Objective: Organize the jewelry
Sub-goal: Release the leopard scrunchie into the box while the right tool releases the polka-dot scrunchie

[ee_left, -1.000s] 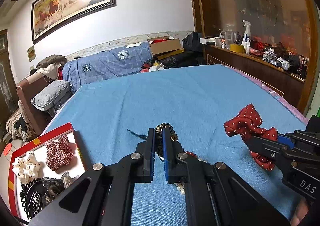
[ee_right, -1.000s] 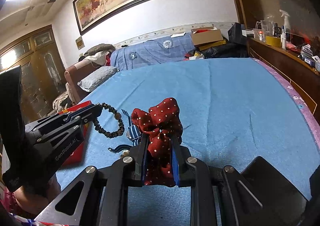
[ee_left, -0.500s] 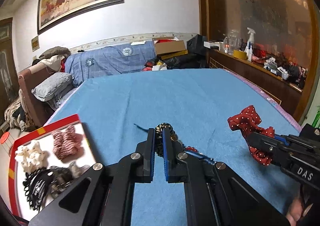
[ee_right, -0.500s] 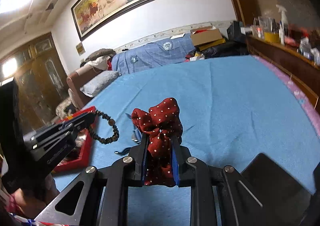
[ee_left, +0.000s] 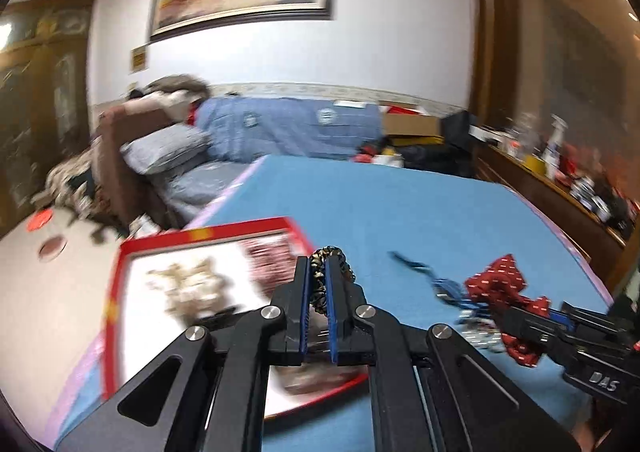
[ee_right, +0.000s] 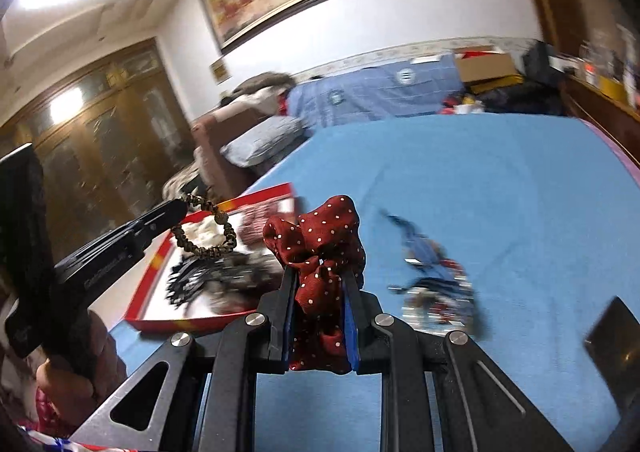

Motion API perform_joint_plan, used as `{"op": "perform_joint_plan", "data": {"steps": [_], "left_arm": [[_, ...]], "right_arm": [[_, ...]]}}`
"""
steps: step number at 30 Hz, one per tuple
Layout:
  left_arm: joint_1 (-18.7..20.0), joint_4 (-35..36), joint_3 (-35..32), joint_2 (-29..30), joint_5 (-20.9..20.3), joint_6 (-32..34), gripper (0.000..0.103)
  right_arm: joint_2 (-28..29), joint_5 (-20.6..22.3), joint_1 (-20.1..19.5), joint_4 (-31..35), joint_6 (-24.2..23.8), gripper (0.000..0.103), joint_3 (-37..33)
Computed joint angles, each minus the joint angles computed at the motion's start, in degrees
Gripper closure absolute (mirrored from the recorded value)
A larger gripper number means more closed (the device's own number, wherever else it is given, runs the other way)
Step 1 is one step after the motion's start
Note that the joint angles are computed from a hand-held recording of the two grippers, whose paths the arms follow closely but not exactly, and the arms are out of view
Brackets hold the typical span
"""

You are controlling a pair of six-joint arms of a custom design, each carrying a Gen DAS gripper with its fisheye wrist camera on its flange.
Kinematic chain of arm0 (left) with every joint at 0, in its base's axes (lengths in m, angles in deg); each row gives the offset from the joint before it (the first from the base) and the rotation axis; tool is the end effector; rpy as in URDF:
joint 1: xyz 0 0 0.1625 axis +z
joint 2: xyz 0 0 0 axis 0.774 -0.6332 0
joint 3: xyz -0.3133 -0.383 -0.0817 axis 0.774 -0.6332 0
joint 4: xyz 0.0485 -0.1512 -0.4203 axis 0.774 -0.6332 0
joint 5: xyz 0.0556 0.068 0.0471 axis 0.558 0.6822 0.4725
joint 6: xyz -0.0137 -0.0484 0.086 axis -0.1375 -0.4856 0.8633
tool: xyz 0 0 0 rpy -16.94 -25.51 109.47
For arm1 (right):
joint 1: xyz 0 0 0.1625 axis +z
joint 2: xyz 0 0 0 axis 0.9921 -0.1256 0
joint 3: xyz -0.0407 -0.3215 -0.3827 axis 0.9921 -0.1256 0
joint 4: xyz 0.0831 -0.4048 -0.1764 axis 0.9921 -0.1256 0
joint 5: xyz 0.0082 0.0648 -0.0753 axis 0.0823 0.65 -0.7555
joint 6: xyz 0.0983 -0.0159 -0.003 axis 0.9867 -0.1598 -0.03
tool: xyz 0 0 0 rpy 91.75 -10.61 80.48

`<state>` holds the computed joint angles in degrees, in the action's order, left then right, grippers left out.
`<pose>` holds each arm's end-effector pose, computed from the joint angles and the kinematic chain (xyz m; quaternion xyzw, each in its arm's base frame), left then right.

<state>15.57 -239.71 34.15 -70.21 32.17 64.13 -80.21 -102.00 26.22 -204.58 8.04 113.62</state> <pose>-0.0828 -0.6912 0.3761 0.1368 0.7868 -0.5095 0.3204 0.3716 -0.7194 0.0435 0.3034 -0.8857 0.3405 0.0864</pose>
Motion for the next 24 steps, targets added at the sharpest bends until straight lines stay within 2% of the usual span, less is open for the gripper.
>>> {"op": "perform_joint_plan", "data": {"steps": [4, 10, 13, 17, 20, 24], "left_arm": [[2.8, 0.5, 0.2, -2.6, 1.9, -2.9, 0.096], [6.6, 2.1, -0.6, -4.1, 3.6, -7.4, 0.096], [8.1, 4.4, -0.7, -4.3, 2.8, -9.7, 0.096], [9.2, 6.8, -1.9, -3.1, 2.1, -11.3, 0.096], [10.1, 10.1, -2.7, -2.9, 1.1, -13.7, 0.096], [10.4, 10.7, -3.2, -2.6, 0.9, -14.2, 0.096]], "right_arm": [[2.6, 1.1, 1.8, 6.0, -0.2, 0.081, -4.7], [9.1, -0.4, 3.6, 14.9, 1.9, 0.081, -16.0], [12.4, -0.1, 3.7, 20.6, 4.3, 0.081, -21.9], [16.3, -0.9, 3.9, 24.7, 5.3, 0.081, -27.9], [18.7, -1.9, 4.2, 26.5, 5.8, 0.081, -31.5], [20.8, -2.8, 4.2, 28.5, 5.8, 0.08, -34.7]]}}
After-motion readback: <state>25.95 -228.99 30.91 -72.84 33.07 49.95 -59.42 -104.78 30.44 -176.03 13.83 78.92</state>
